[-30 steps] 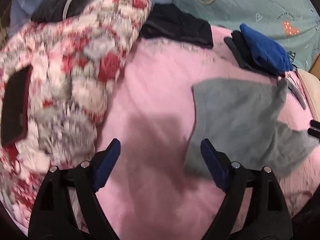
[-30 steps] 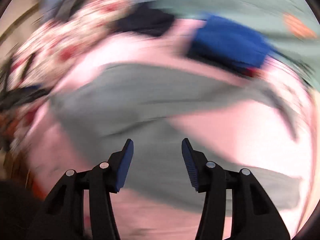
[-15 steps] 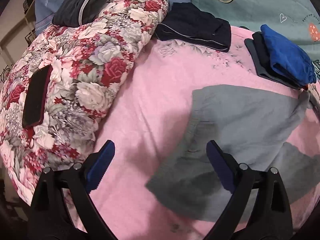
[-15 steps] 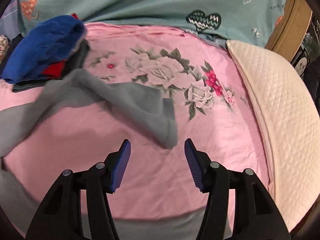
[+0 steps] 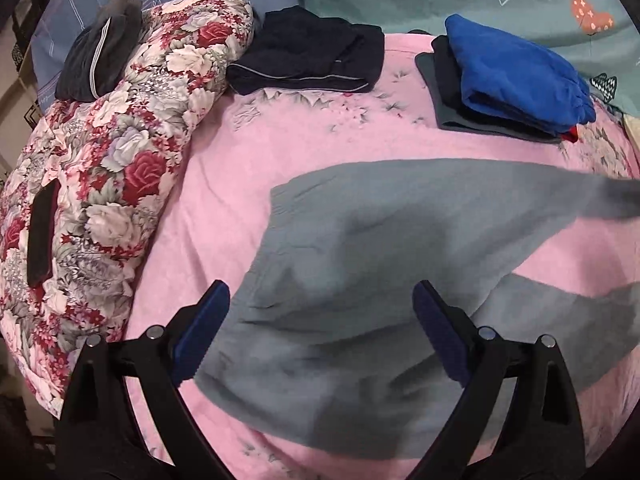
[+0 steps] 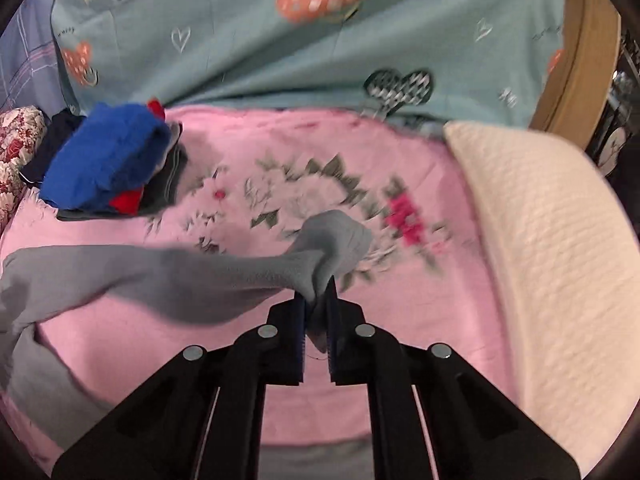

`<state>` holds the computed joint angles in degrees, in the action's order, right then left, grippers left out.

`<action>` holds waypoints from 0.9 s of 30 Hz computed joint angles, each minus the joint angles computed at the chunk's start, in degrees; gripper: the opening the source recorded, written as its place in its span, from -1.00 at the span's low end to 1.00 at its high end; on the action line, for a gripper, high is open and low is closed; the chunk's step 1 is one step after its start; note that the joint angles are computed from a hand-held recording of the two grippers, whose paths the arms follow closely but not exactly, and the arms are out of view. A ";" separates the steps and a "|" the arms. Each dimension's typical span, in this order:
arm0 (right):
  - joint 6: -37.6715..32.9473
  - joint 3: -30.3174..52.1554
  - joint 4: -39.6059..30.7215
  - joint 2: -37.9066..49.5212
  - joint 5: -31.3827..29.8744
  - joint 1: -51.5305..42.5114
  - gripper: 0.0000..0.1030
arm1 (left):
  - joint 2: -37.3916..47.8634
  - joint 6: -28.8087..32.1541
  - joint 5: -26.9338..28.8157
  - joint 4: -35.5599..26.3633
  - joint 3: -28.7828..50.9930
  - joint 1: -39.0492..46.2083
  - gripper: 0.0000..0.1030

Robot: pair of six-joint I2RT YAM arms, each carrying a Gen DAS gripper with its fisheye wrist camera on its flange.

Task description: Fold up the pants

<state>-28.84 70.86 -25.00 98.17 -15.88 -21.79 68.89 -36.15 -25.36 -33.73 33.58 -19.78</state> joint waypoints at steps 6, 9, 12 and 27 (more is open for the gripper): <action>-11.29 5.00 -10.53 5.80 13.87 -5.24 -0.27 | 3.79 -0.09 2.01 3.99 0.46 -0.70 0.83; -8.78 6.25 -10.72 7.67 13.39 -9.17 -0.22 | 5.18 0.21 1.76 4.22 0.69 -0.67 0.83; -3.85 12.31 -16.28 11.79 5.86 -11.10 -0.16 | 7.08 0.13 2.99 4.50 1.39 0.30 0.83; 0.68 26.50 -16.22 28.44 0.22 -3.43 -0.88 | 13.00 -3.51 -0.78 -1.48 8.68 -3.64 0.83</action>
